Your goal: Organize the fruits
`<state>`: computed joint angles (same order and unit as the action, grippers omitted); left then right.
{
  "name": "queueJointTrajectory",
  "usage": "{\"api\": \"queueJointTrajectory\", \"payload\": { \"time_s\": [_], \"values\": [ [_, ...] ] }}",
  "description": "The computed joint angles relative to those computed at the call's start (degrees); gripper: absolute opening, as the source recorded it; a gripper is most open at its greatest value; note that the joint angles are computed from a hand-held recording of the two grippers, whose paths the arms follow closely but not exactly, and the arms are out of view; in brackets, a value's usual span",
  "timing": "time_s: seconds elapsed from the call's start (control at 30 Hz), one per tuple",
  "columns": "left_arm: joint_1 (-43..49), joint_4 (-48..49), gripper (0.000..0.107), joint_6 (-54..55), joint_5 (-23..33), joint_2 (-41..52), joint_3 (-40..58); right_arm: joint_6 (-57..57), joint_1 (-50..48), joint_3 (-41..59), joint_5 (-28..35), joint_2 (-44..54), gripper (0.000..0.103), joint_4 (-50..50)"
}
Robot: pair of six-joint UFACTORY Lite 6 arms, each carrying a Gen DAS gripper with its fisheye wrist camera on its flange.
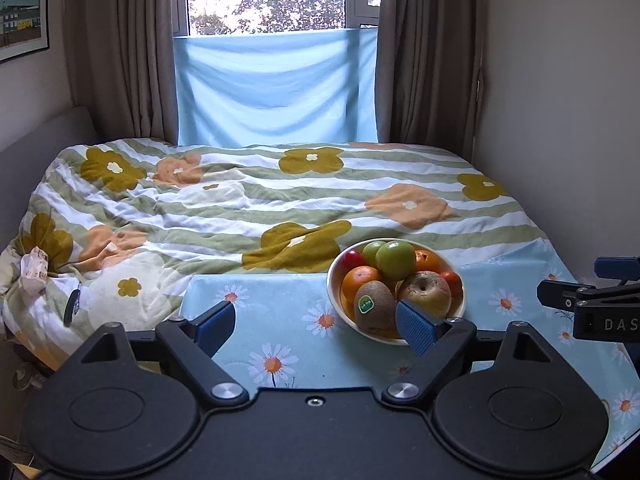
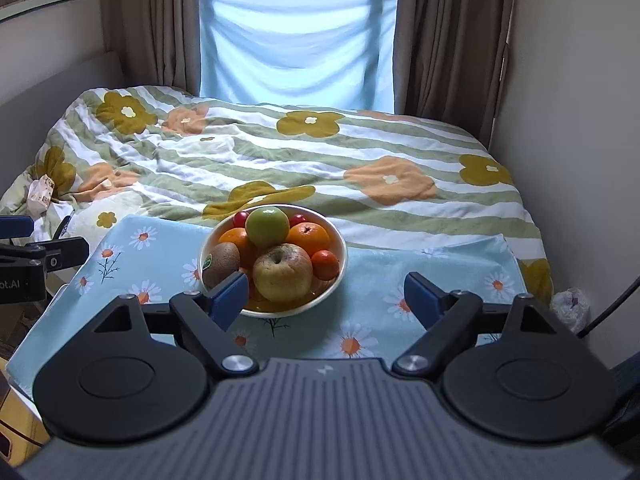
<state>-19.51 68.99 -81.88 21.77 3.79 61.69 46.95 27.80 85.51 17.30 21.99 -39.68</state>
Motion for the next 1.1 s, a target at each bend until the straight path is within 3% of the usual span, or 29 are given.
{"api": "queueJointTrajectory", "payload": {
  "time_s": [0.23, 0.47, 1.1],
  "values": [
    [-8.9, 2.2, 0.103, -8.5, 9.2, -5.7, -5.9, 2.3, -0.3, -12.9, 1.3, -11.8, 0.103, -1.8],
    [-16.6, 3.1, 0.103, -15.0, 15.9, -9.5, -11.3, 10.9, 0.5, -23.4, 1.9, -19.9, 0.103, -8.3],
    [-23.1, 3.0, 0.103, -18.7, 21.1, -11.7, -14.0, 14.7, 0.9, -30.6, 4.0, -27.7, 0.103, -9.5]
  ]
}}
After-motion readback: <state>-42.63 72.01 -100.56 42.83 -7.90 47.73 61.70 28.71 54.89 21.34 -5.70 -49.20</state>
